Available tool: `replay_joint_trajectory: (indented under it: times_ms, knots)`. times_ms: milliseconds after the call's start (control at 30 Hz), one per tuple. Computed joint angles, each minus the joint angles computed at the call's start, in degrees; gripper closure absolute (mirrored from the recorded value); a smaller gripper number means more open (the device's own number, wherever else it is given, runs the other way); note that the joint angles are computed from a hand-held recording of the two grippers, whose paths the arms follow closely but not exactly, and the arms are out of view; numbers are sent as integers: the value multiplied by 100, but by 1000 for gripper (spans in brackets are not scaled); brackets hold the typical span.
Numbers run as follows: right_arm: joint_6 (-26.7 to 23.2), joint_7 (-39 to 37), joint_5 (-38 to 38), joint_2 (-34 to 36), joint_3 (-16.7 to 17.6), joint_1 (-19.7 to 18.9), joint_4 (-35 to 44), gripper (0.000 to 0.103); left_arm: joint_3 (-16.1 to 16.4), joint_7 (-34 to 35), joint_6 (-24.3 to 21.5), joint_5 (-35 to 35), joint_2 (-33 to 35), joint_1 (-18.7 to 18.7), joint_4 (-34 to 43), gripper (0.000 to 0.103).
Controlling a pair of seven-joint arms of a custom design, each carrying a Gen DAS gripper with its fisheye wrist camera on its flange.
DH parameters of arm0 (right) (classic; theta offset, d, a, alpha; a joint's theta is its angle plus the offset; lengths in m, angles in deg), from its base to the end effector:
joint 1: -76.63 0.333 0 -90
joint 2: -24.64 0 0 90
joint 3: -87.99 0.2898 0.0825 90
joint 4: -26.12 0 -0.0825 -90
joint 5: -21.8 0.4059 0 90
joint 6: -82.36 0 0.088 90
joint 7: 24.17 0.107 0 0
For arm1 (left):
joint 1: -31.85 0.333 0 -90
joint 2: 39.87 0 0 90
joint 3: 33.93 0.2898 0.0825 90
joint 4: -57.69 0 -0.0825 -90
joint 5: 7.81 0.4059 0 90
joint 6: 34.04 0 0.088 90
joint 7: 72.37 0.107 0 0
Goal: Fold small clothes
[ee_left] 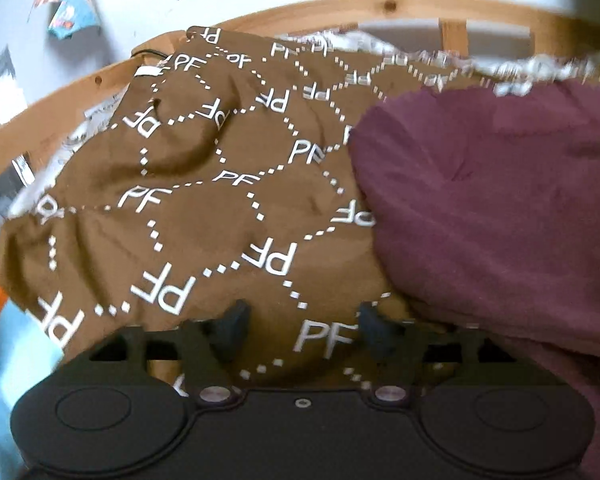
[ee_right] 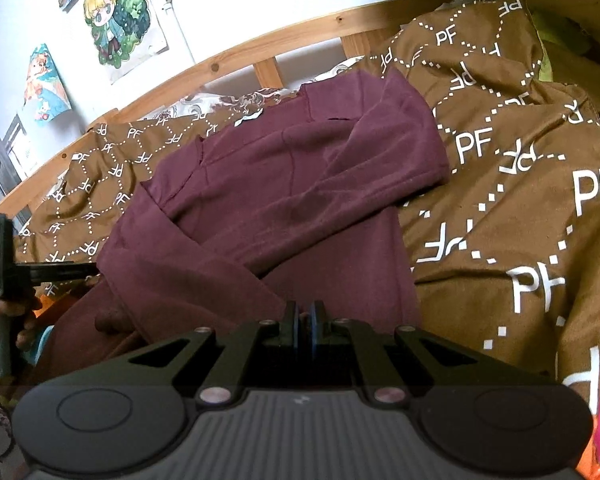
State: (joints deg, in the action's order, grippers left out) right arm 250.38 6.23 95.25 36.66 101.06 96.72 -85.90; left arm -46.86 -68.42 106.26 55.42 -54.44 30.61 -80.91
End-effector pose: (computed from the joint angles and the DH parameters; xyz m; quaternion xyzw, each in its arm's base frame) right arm 0.5682 0.2913 0.3871 -0.7450 0.4860 -0.0621 0.4527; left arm 0.4894 -0.1229 0.3945 -0.7674 0.4802 -0.1427 0.4003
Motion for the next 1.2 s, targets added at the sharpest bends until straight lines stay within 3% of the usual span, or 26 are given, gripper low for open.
replay_joint_trajectory:
  times_ms: [100,267,433,500,567,633,667,767,833,933,1000,1067,1133,1200]
  knots:
    - [-58,38,12,4,-9,-20,11,95,116,-678,853,343,-340,148,-346,25]
    - [-87,67,-1,32,-17,-27,34,94,261,-766,1927,366,-12,466,-110,30]
    - [-110,51,-2,33,-12,-44,37,94,431,-136,2235,86,771,597,612,34]
    - [-100,24,18,32,-5,-42,31,94,525,149,2234,-176,1080,584,924,42]
    - [-112,19,24,36,-7,-44,36,92,642,661,2339,-696,1316,544,1131,76]
    - [-140,-20,71,35,-5,-58,37,92,730,1159,2554,-1245,1448,511,1225,100]
    - [-147,-40,87,35,-6,-60,39,92,733,1017,2424,-1039,1469,474,1323,101]
    - [-160,-123,174,40,-2,-67,52,92,674,228,1789,39,1414,321,1526,102]
    - [-151,-159,187,48,-6,-53,55,92,657,325,1494,70,1462,258,1624,102]
    - [-183,-144,131,59,-13,-38,56,92,710,612,1383,-440,1523,237,1638,101]
    - [-179,-166,129,45,-7,-31,43,90,770,568,1643,-705,1423,279,1444,95]
    - [-145,-178,112,24,-6,-17,30,89,781,430,1837,-799,1255,317,1225,70]
    - [-120,-188,123,15,-7,-13,29,87,751,200,2102,-701,1043,377,970,58]
    - [-88,-168,90,13,-13,1,27,87,678,89,2252,-546,830,437,726,58]
